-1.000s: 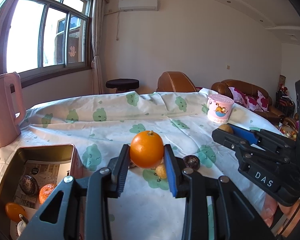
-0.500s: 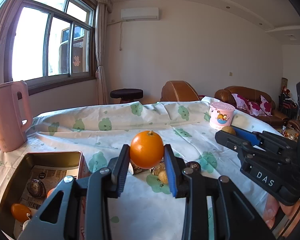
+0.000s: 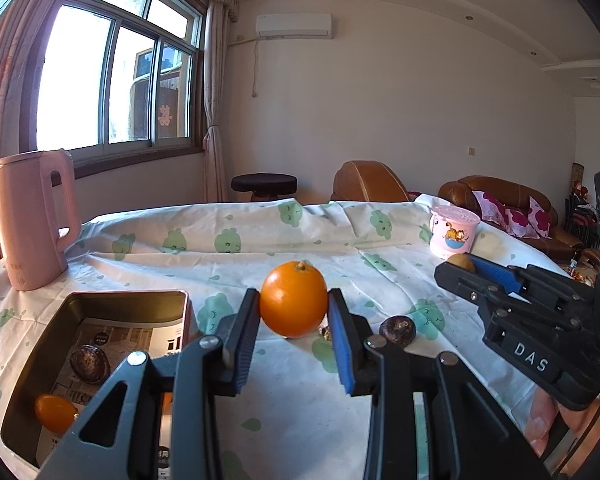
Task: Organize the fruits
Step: 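Lift the orange with the left gripper while the right gripper lifts the tan fruit, then carry the orange over the tin with the left gripper while the right gripper carries the tan fruit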
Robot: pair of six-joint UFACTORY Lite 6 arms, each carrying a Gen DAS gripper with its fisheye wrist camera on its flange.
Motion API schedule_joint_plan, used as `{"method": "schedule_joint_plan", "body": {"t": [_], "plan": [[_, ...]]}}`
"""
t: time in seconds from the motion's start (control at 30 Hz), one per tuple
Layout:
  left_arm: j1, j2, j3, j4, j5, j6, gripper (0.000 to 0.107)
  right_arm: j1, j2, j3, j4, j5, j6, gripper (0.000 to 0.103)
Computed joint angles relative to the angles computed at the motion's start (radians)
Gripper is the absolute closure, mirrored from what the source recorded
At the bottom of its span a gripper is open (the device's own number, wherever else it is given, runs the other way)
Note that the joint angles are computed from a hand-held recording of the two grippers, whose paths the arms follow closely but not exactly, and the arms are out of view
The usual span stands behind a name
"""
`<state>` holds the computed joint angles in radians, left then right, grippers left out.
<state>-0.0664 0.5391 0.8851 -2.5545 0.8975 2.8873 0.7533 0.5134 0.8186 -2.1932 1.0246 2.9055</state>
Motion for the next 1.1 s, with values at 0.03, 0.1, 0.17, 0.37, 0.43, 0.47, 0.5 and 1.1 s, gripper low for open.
{"method": "schedule_joint_plan", "body": {"t": [0.03, 0.1, 0.17, 0.37, 0.43, 0.47, 0.5, 1.1], "plan": [[0.019, -0.002, -0.002, 0.020, 0.000, -0.013, 0.071, 0.002, 0.006, 0.012, -0.008, -0.011, 0.003, 0.075], [0.052, -0.008, -0.005, 0.030, -0.005, -0.016, 0.071, 0.010, 0.022, 0.047, -0.017, -0.032, -0.003, 0.075], [0.089, -0.013, -0.002, 0.057, -0.008, -0.033, 0.071, 0.023, 0.042, 0.092, -0.016, -0.050, -0.029, 0.075], [0.186, -0.025, 0.015, 0.115, -0.023, -0.072, 0.071, 0.051, 0.097, 0.234, -0.050, -0.127, -0.070, 0.075], [0.217, -0.025, 0.026, 0.135, -0.030, -0.080, 0.071, 0.055, 0.121, 0.283, -0.058, -0.154, -0.082, 0.075], [0.230, -0.023, 0.034, 0.145, -0.037, -0.088, 0.071, 0.057, 0.132, 0.308, -0.063, -0.170, -0.089, 0.075], [0.244, -0.019, 0.045, 0.162, -0.043, -0.101, 0.071, 0.059, 0.142, 0.330, -0.069, -0.186, -0.093, 0.075], [0.385, 0.122, 0.247, 0.259, -0.182, -0.230, 0.071, 0.122, 0.411, 0.784, 0.003, -0.413, -0.326, 0.075]]}}
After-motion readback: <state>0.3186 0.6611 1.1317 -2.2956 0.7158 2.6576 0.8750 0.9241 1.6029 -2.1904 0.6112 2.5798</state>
